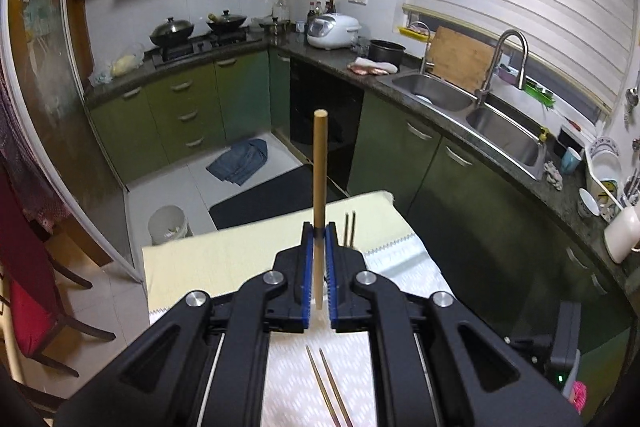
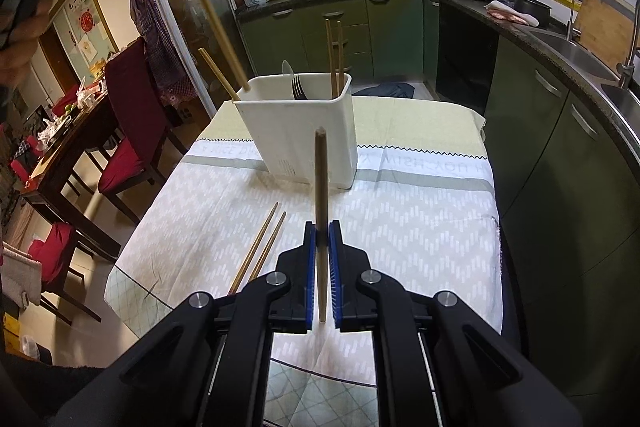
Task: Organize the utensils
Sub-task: 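Lift both chopsticks over the holder and open both tools to drop them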
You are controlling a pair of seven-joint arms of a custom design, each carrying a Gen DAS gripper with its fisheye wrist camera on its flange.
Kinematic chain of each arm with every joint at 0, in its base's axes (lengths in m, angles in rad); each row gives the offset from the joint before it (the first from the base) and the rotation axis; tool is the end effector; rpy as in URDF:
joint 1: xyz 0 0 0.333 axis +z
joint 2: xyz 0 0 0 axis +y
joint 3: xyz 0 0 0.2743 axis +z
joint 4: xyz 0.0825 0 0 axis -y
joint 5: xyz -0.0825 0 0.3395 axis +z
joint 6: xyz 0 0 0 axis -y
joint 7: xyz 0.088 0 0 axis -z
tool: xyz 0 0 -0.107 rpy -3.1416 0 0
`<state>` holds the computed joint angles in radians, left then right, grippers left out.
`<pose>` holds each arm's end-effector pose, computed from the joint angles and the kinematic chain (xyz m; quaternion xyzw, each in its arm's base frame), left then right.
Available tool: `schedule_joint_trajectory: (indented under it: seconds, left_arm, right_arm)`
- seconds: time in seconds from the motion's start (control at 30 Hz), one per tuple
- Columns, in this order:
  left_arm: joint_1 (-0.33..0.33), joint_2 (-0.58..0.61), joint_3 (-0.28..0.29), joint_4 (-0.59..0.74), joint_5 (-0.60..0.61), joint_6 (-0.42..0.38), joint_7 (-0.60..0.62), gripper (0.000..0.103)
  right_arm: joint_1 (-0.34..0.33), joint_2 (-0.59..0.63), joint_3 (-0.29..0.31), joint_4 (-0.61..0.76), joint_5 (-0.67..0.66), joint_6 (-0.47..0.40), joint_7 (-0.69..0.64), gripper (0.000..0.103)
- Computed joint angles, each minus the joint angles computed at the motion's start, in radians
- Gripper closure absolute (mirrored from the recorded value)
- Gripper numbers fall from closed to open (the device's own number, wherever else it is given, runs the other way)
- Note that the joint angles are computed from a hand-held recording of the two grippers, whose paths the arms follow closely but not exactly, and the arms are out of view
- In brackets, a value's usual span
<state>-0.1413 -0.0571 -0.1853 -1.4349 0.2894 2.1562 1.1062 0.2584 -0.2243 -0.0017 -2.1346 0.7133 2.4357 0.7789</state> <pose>0.4967 -0.1604 0.7445 -0.6703 0.6235 -0.2912 0.2778 0.4803 0.1277 0.5356 -0.8231 0.4247 -0.0689 0.3706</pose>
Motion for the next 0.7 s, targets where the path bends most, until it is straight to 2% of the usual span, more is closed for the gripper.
schedule_joint_trajectory:
  seconds: [0.17,0.3,0.57,0.7]
  left_arm:
    - [-0.001,0.083,0.003,0.080,0.046,-0.014,-0.014,0.097]
    - [0.001,0.113,0.012,0.083,0.036,-0.027,-0.009,0.097]
    - [0.008,0.131,0.021,-0.012,0.013,-0.033,-0.006,0.097]
    - [0.016,0.107,0.022,-0.101,-0.017,-0.001,0.001,0.095]
  right_arm:
    - [-0.001,0.010,-0.001,0.010,0.004,-0.003,-0.001,0.096]
    - [-0.001,0.009,-0.001,0.014,0.006,-0.003,-0.005,0.096]
    - [0.006,-0.002,0.002,0.028,0.016,-0.001,-0.008,0.096]
    - [0.010,0.004,0.003,0.059,0.020,-0.003,0.006,0.096]
